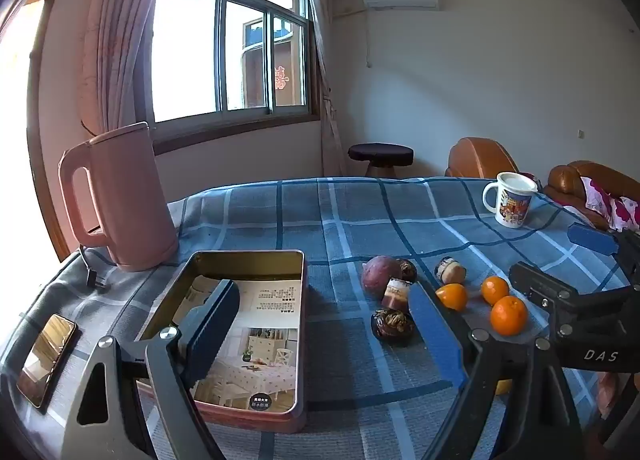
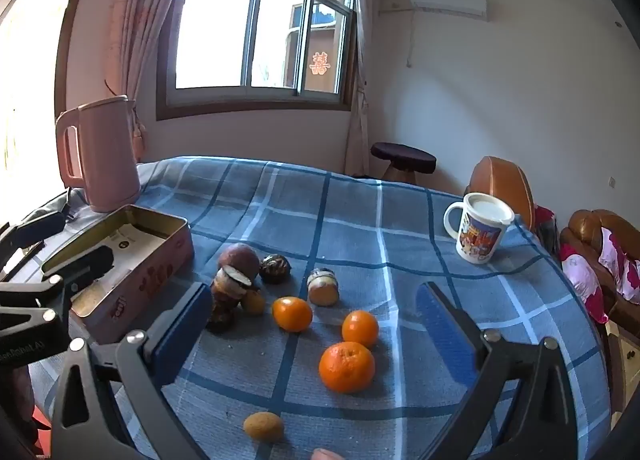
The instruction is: Organize fruits
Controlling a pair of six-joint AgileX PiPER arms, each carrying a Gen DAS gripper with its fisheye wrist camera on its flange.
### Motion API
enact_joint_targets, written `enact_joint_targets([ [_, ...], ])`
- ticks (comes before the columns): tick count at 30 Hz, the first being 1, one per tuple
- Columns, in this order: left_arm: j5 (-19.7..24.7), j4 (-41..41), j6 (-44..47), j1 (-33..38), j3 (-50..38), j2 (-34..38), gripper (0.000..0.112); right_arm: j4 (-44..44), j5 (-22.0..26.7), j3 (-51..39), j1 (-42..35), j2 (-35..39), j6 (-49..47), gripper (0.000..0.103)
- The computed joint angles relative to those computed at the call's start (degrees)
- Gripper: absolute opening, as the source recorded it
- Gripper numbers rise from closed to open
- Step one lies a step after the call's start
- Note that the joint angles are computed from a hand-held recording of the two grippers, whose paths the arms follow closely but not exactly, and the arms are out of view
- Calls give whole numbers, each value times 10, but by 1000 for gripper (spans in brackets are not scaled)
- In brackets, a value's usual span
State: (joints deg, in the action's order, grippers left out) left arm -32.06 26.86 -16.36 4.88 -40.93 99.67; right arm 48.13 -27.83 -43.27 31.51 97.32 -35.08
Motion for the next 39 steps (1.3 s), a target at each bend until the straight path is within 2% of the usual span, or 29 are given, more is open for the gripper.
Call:
enact_joint_targets([
  [5, 5, -3, 5, -1, 2, -5, 88, -19, 0, 6, -4, -1, 24, 103],
  [10, -22, -32, 33, -6, 14, 15, 88, -19, 1, 8, -7, -3, 23, 103],
  [16, -3, -25, 24, -11, 7, 9, 88, -37, -10, 19, -6, 1, 46, 103],
  [39, -3, -26, 26, -15, 8, 10, 88, -43, -6, 26, -10, -8, 52, 103],
])
